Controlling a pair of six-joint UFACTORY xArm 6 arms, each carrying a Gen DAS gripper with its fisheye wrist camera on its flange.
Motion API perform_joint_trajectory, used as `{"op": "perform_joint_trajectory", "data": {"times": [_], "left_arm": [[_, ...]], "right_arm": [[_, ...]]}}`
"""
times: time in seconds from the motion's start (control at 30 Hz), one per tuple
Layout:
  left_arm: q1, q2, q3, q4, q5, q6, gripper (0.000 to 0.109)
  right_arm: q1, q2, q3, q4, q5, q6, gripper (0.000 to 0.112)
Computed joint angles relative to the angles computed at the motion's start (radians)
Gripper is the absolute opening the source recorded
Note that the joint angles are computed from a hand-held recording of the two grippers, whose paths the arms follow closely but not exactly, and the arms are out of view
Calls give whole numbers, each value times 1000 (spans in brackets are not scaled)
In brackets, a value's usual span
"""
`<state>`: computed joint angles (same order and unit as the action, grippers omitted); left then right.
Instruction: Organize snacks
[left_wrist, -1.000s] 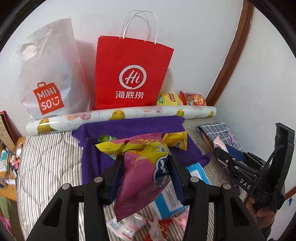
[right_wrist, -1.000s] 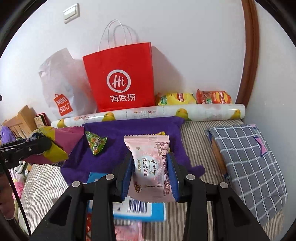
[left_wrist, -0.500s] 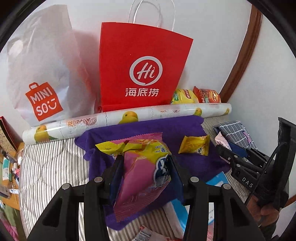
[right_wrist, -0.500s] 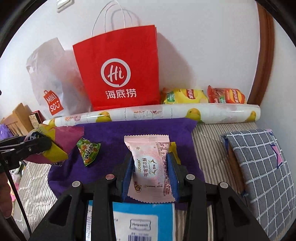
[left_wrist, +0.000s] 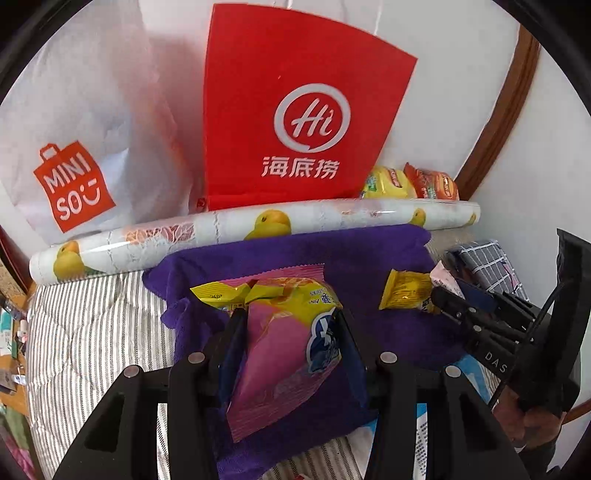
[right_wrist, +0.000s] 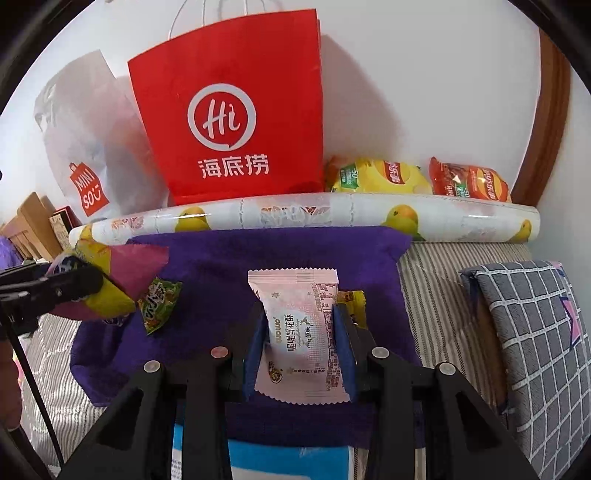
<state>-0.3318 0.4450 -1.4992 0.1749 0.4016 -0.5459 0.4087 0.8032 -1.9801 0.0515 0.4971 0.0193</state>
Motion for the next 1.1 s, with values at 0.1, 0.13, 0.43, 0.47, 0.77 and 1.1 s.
{"op": "perform_joint_trajectory", "data": {"times": [0.1, 0.13, 0.43, 0.47, 0.77, 1.1], "left_arm": [[3, 4, 0, 5, 1, -4, 46], [3, 3, 1, 5, 0, -3, 46], [2, 21, -12, -4, 14, 8, 46], [2, 23, -14, -3, 17, 7, 46], [2, 41, -32, -25, 30, 25, 46], [-5, 59, -41, -60, 19, 61, 47]], "right_arm": [[0, 30, -43, 1, 21, -2, 36], [1, 40, -58, 4, 30, -5, 36], [7, 92, -127, 1, 75, -16, 36], [6, 95, -133, 3, 80, -17, 36], [5, 137, -199, 1, 133, -23, 36], [5, 154, -225, -3, 153, -25, 37]]}}
